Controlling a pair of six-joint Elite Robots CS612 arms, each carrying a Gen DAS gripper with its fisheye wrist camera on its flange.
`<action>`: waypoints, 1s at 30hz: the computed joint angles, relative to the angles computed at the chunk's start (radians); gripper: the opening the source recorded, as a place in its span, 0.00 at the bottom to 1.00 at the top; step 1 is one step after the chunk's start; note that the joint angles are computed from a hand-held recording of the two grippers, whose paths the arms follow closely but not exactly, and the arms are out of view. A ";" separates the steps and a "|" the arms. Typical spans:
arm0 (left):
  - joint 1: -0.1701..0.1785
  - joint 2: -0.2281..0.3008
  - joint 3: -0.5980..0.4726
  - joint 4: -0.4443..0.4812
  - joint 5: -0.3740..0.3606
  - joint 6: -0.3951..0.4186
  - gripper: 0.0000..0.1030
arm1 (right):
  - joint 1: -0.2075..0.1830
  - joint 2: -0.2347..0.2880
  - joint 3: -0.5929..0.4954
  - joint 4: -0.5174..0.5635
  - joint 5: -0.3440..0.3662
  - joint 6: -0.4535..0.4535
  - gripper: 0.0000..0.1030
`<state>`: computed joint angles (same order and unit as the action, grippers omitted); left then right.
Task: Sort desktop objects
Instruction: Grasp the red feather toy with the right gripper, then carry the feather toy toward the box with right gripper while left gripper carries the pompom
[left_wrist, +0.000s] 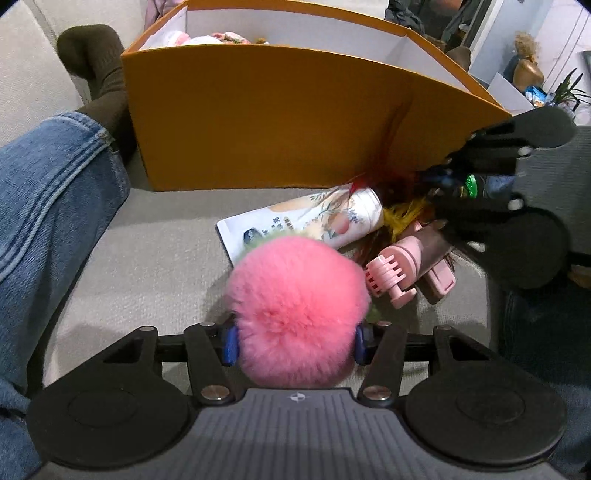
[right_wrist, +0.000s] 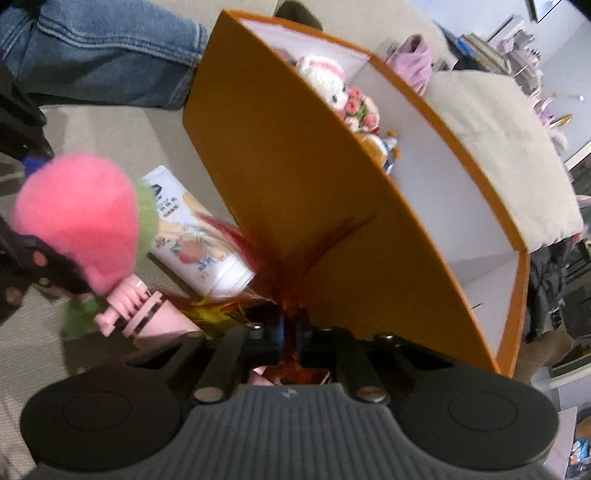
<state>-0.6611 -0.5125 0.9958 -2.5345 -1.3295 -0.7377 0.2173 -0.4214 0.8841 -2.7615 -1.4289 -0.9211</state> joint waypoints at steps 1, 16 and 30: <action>0.000 0.002 -0.001 -0.002 0.001 0.002 0.62 | -0.004 -0.010 0.017 -0.023 0.016 0.018 0.00; -0.009 -0.019 0.028 0.010 0.001 0.040 0.46 | -0.093 -0.093 0.143 -0.205 0.340 0.790 0.00; 0.009 -0.058 0.083 -0.138 0.008 -0.039 0.45 | -0.100 -0.086 0.110 -0.247 0.443 0.876 0.00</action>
